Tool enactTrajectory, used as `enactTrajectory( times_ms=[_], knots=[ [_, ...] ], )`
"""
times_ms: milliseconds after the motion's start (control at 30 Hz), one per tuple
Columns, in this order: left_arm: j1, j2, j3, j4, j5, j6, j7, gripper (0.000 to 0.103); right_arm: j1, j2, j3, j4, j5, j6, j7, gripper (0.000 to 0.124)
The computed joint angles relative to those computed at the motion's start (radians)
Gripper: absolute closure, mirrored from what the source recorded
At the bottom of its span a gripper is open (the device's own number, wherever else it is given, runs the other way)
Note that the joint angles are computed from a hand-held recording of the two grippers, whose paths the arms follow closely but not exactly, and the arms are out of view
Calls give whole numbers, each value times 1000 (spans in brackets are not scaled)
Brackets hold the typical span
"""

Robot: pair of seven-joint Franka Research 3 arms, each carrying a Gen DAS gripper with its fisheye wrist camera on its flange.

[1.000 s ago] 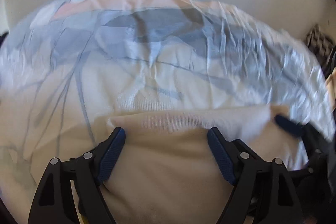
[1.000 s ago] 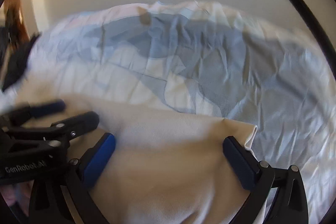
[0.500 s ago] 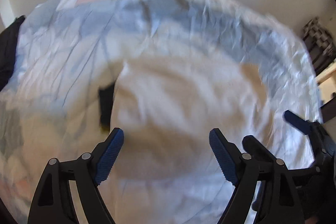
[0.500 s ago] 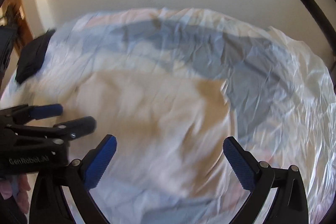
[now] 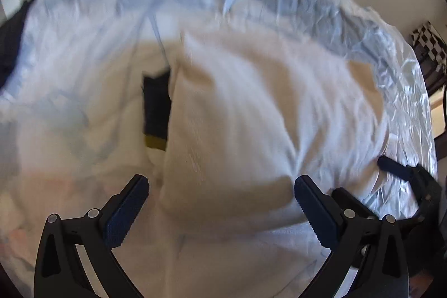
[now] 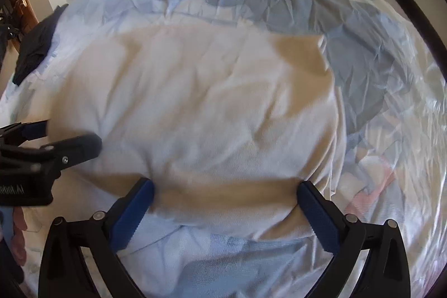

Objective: Fold clothes
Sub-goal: 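Press and smooth the white bundle with both grippers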

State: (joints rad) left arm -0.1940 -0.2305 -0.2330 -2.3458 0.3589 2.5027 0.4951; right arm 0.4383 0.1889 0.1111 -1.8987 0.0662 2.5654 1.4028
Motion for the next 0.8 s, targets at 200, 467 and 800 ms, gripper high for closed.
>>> enactTrajectory(
  times_ms=[200, 467, 800],
  knots=[
    [-90, -106, 95, -95, -171, 264, 1, 0, -3, -81, -32, -56, -134, 71, 174, 21],
    [-198, 68, 192, 4, -572, 318, 400, 1, -37, -76, 50, -99, 225, 117, -204, 29],
    [-69, 109, 50, 19, -416, 285, 392, 0, -17, 1, 38, -95, 267, 150, -254, 35]
  ],
)
